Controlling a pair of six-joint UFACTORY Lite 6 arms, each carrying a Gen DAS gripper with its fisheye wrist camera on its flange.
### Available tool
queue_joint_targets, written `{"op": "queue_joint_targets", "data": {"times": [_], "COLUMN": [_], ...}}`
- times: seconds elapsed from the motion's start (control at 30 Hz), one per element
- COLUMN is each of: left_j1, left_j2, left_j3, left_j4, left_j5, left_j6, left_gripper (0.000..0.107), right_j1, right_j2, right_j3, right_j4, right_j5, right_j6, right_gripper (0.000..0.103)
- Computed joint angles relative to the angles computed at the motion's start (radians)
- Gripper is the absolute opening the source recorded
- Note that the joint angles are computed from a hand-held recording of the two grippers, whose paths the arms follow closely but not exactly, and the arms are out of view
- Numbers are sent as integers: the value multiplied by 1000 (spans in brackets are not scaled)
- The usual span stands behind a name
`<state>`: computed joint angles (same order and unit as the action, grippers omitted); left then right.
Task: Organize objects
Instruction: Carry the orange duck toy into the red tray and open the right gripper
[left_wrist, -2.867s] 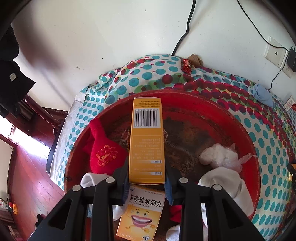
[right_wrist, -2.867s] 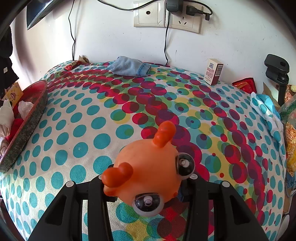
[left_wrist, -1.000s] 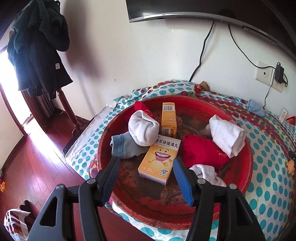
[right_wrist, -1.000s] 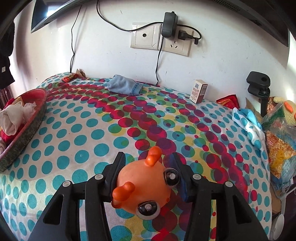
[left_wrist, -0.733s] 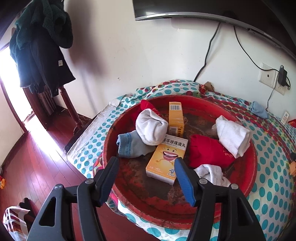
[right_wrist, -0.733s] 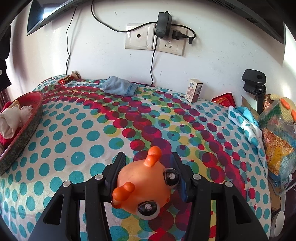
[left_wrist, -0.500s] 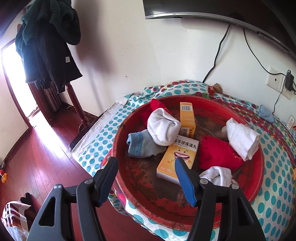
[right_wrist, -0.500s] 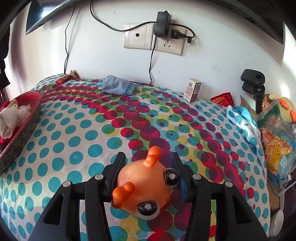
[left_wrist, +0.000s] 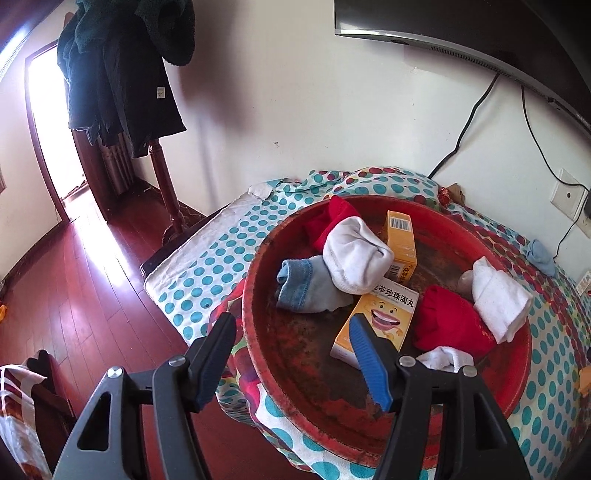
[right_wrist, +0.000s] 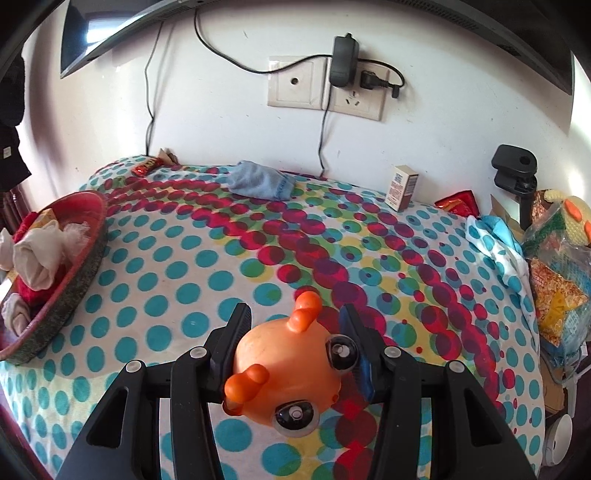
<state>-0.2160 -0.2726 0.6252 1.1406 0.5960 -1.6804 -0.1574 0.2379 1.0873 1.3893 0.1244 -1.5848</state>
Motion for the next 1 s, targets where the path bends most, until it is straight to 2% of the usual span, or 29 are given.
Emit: {"op": "queue_joint_targets", "data": {"times": [0.27,0.37,0.47,0.67,1.0], "left_j1": [15,13,40,60,72], "left_j2": [-7,-2,-7,-26,-25], "left_j3": [-10,-11,-20,-38,-56], "left_j4": [10,20,15,41,93], "left_j5": [-6,5,-31,-44,-44], "left_j6": [-26,-46,-50,-98,-176], "left_gripper": [65,66,66,66,66], "right_j1": [87,101,116,148,270], "right_j2": [-80,-96,-117,-140,-180], "right_j3": [-68,-74,-81,-58,11], "right_j4": [-108,-276,-419,-692,-915], "right_j5": [-21,-7,-7,27,108], "right_j6": [123,303,448,731,1005], "right_gripper": [47,47,47,47,47]}}
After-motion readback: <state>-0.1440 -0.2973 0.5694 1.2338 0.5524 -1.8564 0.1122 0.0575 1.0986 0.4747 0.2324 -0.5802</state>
